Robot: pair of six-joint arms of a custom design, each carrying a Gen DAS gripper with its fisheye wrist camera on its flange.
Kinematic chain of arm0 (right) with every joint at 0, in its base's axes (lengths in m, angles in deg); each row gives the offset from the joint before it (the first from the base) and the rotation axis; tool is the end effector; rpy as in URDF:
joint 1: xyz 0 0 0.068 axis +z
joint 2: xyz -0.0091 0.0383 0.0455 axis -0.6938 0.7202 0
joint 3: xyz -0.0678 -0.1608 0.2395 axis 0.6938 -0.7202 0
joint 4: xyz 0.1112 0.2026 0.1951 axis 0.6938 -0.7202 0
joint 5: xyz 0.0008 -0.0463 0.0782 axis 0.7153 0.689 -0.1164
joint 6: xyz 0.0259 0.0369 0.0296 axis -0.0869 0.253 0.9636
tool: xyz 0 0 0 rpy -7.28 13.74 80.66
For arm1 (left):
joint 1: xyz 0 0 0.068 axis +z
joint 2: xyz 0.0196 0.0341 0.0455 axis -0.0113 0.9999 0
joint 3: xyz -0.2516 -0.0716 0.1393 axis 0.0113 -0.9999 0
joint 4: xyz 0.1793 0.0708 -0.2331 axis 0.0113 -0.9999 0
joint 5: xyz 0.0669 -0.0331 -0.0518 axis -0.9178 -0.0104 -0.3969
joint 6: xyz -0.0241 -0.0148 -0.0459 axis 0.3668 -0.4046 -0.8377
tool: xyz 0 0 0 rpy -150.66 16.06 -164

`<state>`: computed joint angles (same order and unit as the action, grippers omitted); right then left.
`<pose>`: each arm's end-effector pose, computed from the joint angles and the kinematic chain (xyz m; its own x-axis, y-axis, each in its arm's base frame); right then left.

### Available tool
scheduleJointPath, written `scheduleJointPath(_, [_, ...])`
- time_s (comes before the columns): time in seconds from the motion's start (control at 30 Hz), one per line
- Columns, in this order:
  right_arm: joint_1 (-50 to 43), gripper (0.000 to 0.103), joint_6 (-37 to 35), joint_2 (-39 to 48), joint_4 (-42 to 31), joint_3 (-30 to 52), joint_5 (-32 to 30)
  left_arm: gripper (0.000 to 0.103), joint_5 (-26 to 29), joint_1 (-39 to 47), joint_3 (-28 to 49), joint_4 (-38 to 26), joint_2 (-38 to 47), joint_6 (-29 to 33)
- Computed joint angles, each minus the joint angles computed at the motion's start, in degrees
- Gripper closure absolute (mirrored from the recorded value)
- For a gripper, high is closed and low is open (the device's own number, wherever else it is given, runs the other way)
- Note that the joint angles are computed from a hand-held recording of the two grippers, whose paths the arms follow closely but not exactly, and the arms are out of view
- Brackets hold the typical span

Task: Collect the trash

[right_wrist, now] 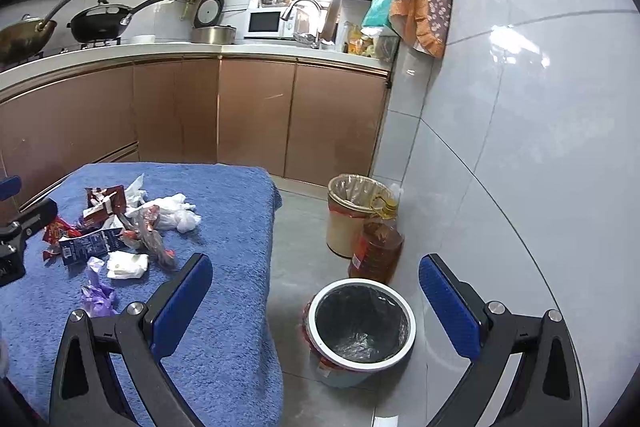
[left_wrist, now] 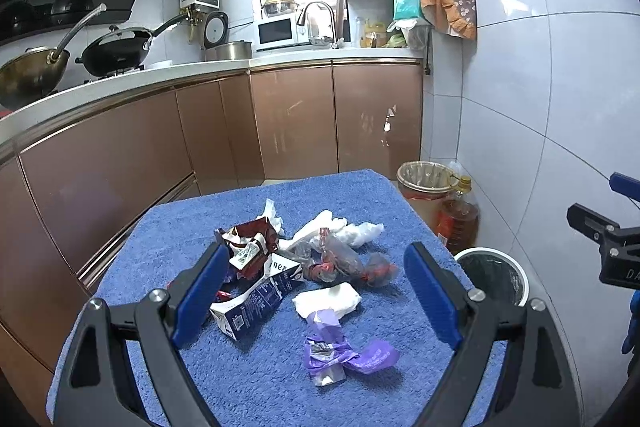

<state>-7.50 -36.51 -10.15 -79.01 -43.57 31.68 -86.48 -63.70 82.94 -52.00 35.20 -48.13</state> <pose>0.1720 0.1135 0.3097 -0.3932 -0.2845 -0.8743 -0.3509 0.9254 -0.1433 0.1266 -0.1794 0.2639 -0.4397 -0.0576 -0.8963 -0.2637 0.9622 0.0676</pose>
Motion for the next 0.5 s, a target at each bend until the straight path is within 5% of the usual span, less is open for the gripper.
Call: scheduleJointPath(0.5, [12.7,0.0,0.8,8.0,2.1,4.6,5.4,0.014,5.9,5.8,-10.4,6.0,-13.1,5.8])
